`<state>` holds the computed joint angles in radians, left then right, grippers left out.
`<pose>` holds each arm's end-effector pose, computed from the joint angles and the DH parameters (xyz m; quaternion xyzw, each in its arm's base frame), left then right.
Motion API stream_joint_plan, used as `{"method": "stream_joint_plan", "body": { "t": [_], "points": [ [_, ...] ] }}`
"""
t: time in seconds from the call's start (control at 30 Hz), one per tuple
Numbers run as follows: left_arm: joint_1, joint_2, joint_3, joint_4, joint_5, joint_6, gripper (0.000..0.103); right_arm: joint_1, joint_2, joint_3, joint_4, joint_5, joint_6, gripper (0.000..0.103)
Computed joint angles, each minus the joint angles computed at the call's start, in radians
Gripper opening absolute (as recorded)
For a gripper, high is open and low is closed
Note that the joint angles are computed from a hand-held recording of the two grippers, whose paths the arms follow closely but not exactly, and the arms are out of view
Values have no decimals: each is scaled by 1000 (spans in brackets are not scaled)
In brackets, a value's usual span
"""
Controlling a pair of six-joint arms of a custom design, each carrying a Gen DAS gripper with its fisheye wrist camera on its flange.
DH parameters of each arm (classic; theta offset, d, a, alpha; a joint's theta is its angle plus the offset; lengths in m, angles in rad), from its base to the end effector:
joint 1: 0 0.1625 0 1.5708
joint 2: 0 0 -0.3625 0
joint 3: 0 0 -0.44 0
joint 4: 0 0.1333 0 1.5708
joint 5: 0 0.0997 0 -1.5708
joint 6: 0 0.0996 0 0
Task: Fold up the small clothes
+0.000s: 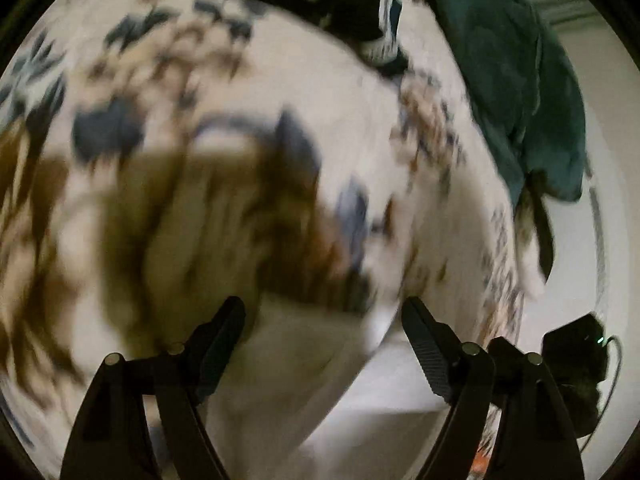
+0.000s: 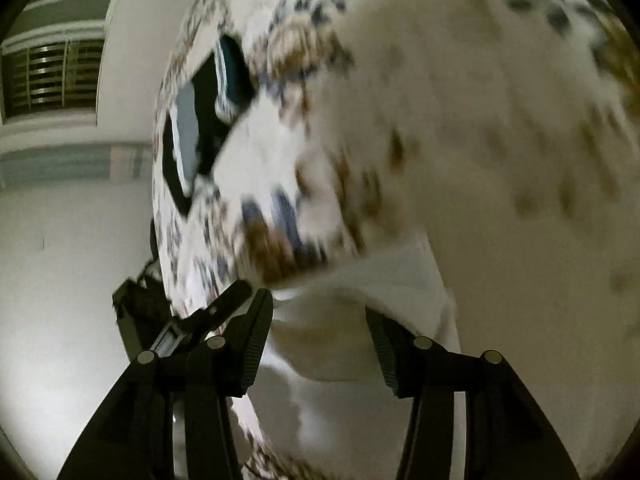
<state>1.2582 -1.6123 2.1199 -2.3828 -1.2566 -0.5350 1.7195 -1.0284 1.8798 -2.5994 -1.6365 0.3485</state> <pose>0.0045 -0.5196 0.2503 -0.1319 0.9676 -0.2001 0.0794 0.2132 -0.5674 0.0617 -0.1022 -0.9903 0.0938 0.0100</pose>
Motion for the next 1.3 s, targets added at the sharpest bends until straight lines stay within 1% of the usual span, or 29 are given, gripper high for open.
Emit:
{"method": "stream_joint_plan", "body": {
  "t": [0.07,0.13,0.17,0.27,0.33,0.37,0.4,0.47,0.5,0.53,0.57,0.6,0.67,0.77,0.87,0.93,0.97,1.0,1.03,1.07,1.1,1.13,1.17,1.2,1.23,1.27,1.3],
  "points": [
    [0,5,-23,-17,9,19,79,13,22,-39,-23,-28,0,51],
    [0,-16,-31,-3,22,35,79,25,11,-42,-20,-44,-13,51],
    [1,-31,-27,8,19,36,79,30,2,-37,-8,-56,-16,51],
    [5,-95,12,66,15,20,79,45,-36,3,54,-127,-28,51],
    [10,-130,44,114,14,0,79,44,-59,38,99,-181,-15,51],
    [14,-138,55,131,13,-7,79,38,-68,55,105,-196,-7,51],
    [24,-136,66,144,1,-7,79,30,-71,66,107,-205,1,51],
    [33,-134,82,130,-17,7,77,8,-60,80,81,-209,23,51],
    [29,-136,95,104,-14,24,56,2,-52,84,46,-212,20,47],
    [24,-136,106,70,-18,48,34,3,-48,87,23,-218,15,39],
    [25,-131,104,60,-28,62,6,6,-34,80,-9,-227,3,16],
    [18,-132,103,51,-22,63,6,10,-21,68,-17,-232,0,5],
    [6,-145,111,26,-3,63,5,35,7,40,-51,-265,-12,2],
    [28,-146,101,35,0,37,5,75,43,-11,-31,-337,-38,2],
    [68,-121,79,66,3,20,5,76,71,-46,36,-405,-9,2],
    [104,-119,63,82,-57,5,6,70,89,-67,88,-420,0,2],
    [107,-131,62,89,-70,-10,7,71,94,-81,122,-421,-2,2],
    [102,-158,67,102,-75,-23,10,73,86,-82,134,-416,-2,2],
    [96,-185,76,115,-83,-31,15,74,71,-75,136,-400,-4,4],
    [87,-222,91,123,-95,-41,37,76,54,-70,152,-387,-1,6],
    [75,-274,119,121,-114,-44,66,78,33,-60,167,-373,-3,12],
    [59,-314,142,131,-110,-59,73,81,10,-47,180,-362,-8,17],
    [39,-358,167,141,-105,-79,74,85,-9,-32,187,-356,-10,30],
    [19,-411,201,156,-123,-89,74,92,-38,-6,190,-347,-13,38],
    [2,-430,213,183,-124,-98,74,97,-61,17,196,-336,-15,38],
    [-20,-450,225,226,-106,-106,74,102,-79,35,212,-323,-11,39],
    [-49,-464,239,277,-72,-114,74,105,-92,49,226,-312,-11,39]
  ]
}}
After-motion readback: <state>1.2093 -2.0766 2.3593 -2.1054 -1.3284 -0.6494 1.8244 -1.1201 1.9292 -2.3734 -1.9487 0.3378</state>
